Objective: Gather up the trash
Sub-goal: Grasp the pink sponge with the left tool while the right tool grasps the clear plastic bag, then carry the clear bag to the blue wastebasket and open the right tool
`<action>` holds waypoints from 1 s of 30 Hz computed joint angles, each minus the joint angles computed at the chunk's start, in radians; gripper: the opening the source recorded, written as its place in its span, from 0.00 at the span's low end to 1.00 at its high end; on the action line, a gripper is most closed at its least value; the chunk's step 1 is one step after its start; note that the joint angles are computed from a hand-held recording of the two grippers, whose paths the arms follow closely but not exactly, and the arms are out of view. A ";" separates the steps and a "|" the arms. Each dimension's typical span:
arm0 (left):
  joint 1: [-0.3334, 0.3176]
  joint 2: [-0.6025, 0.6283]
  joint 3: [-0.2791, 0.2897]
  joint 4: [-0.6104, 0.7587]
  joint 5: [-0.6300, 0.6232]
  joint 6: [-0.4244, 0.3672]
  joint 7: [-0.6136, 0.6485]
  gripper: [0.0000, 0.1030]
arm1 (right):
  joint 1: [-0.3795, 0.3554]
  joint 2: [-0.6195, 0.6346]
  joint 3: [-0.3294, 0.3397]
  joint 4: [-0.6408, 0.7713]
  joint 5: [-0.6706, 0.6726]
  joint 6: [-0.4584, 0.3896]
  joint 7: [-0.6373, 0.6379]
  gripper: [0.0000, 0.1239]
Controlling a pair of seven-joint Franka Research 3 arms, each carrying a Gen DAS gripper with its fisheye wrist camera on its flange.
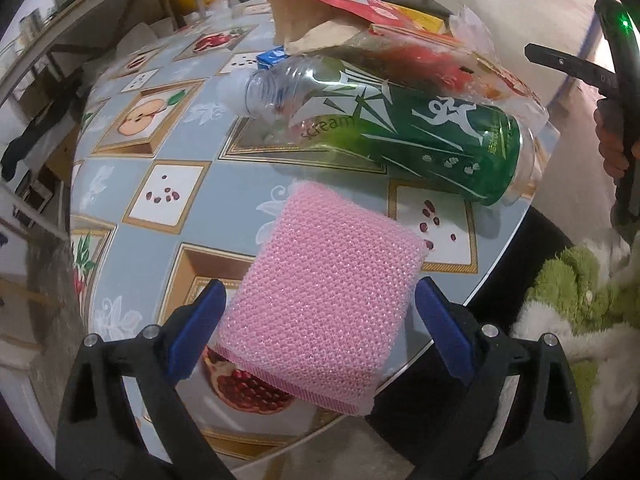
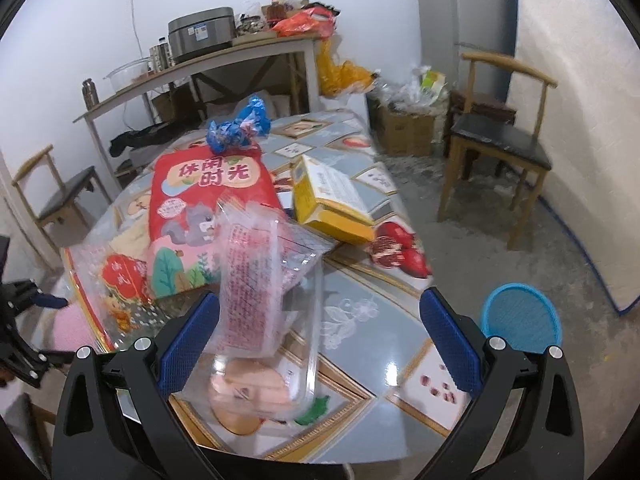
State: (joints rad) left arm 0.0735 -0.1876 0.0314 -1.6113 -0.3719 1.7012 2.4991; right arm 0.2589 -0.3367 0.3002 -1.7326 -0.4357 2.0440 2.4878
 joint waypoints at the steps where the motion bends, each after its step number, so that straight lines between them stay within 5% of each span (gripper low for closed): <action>1: 0.001 -0.015 -0.006 -0.019 0.011 0.013 -0.018 0.85 | 0.006 0.007 -0.015 0.003 0.028 0.017 -0.014 0.79; 7: -0.017 -0.113 -0.028 -0.141 0.081 0.134 -0.209 0.83 | 0.030 0.068 -0.057 0.050 0.134 0.088 -0.121 0.70; 15: -0.045 -0.165 0.008 -0.203 0.052 0.172 -0.437 0.83 | 0.074 0.177 -0.071 0.155 0.154 0.025 -0.199 0.47; 22: -0.076 -0.187 0.012 -0.226 0.080 0.191 -0.456 0.85 | 0.108 0.213 -0.097 0.196 0.153 -0.042 -0.196 0.28; 30: -0.087 -0.189 0.015 -0.223 0.099 0.149 -0.461 0.87 | 0.098 0.150 -0.113 0.130 0.209 -0.003 -0.171 0.17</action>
State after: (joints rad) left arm -0.0135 -0.3770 0.0468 -1.8339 -0.2730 1.8507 2.0385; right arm 0.3569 -0.1870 0.1873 -1.6025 -0.2268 2.0406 2.3171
